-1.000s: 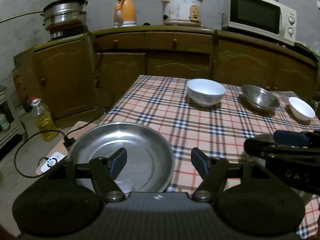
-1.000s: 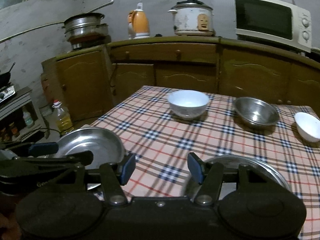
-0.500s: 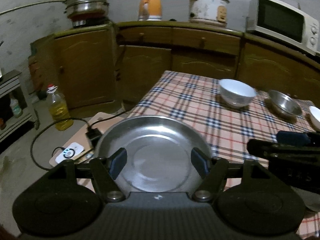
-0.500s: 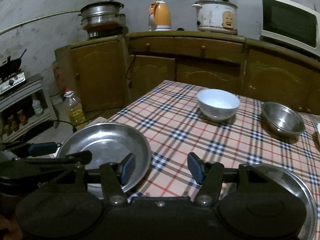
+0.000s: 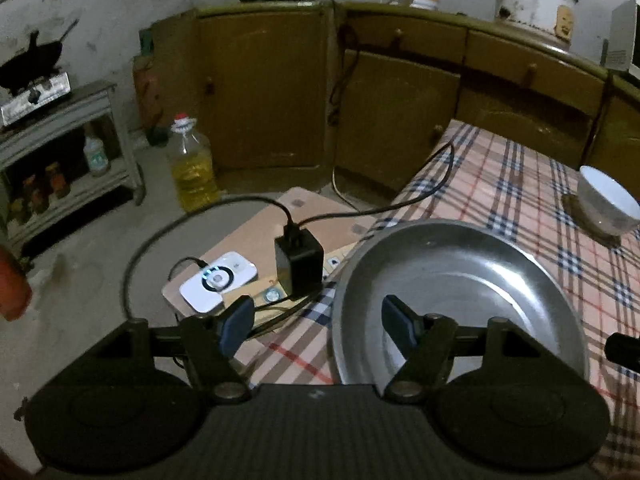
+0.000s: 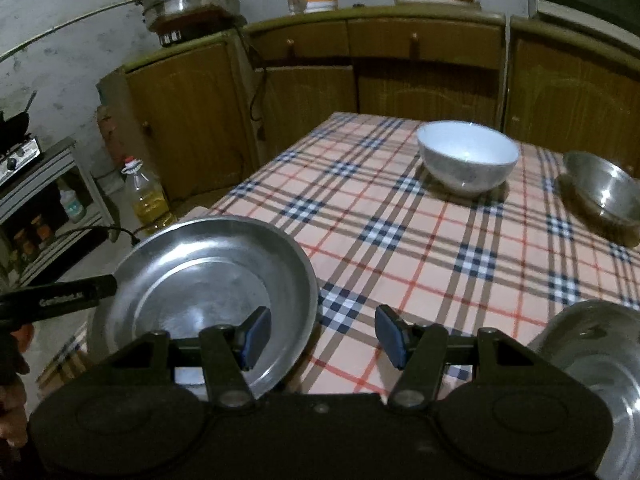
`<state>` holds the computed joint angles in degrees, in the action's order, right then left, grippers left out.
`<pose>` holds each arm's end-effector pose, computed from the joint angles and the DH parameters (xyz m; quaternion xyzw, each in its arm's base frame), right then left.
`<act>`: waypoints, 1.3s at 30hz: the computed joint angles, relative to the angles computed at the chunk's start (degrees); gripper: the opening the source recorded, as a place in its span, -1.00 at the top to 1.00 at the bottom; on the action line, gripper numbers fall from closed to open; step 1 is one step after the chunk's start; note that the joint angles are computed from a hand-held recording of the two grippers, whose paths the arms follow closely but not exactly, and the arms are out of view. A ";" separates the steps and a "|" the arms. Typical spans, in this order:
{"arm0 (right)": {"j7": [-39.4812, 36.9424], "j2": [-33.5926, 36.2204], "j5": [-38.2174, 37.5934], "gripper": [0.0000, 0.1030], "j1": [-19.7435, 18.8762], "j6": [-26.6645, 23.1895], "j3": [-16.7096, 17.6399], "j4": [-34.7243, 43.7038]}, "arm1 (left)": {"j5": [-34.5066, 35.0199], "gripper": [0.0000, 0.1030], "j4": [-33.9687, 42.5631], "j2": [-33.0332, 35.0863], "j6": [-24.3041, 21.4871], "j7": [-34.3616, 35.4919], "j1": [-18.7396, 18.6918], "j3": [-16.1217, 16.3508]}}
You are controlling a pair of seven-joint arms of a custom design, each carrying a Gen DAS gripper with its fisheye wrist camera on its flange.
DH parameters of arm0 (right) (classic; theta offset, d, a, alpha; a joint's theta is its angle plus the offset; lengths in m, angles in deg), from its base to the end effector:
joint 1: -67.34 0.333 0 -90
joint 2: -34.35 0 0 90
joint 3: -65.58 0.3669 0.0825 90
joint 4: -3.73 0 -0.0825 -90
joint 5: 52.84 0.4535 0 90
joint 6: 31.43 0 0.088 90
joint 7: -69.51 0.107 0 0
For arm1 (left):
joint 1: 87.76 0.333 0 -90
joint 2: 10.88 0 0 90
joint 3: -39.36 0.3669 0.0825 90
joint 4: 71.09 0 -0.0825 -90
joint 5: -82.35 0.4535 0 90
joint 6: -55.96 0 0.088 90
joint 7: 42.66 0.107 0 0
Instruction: Organize plates and bowls
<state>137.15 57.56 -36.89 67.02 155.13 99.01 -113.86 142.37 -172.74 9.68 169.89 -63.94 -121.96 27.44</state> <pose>0.6226 0.3330 0.3610 -0.7893 0.4475 -0.1514 0.3922 0.5479 -0.4731 0.3845 -0.8108 0.4142 -0.1830 0.3710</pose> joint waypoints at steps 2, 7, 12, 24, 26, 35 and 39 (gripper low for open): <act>0.18 0.83 0.04 -0.36 1.74 -1.00 -1.66 1.21 | -0.81 -0.34 -0.28 0.05 1.08 0.35 0.59 0.03; -1.30 3.72 2.85 -0.37 2.07 -3.98 -1.49 4.47 | -1.49 0.14 -1.51 -0.40 4.36 0.12 1.47 0.10; -4.47 5.93 6.60 0.35 1.37 -7.90 -0.21 7.22 | 0.14 0.57 -1.61 -0.11 6.58 0.27 1.49 0.35; -10.87 1.73 13.42 0.67 -0.24 -2.78 0.89 3.33 | 5.11 0.69 -0.39 -0.09 7.21 -1.44 -0.53 0.35; -11.02 0.51 13.40 0.67 -1.96 -2.10 2.22 2.24 | 5.40 0.70 0.54 0.05 6.72 -1.74 -1.08 0.21; -8.03 -4.04 9.00 0.67 -22.17 3.24 18.56 -5.04 | 8.89 0.69 7.73 3.30 6.92 1.76 -4.30 0.63; -4.81 -6.17 5.68 0.67 -29.48 5.46 23.47 -8.12 | 9.62 0.69 11.77 5.42 6.39 4.66 -6.29 1.30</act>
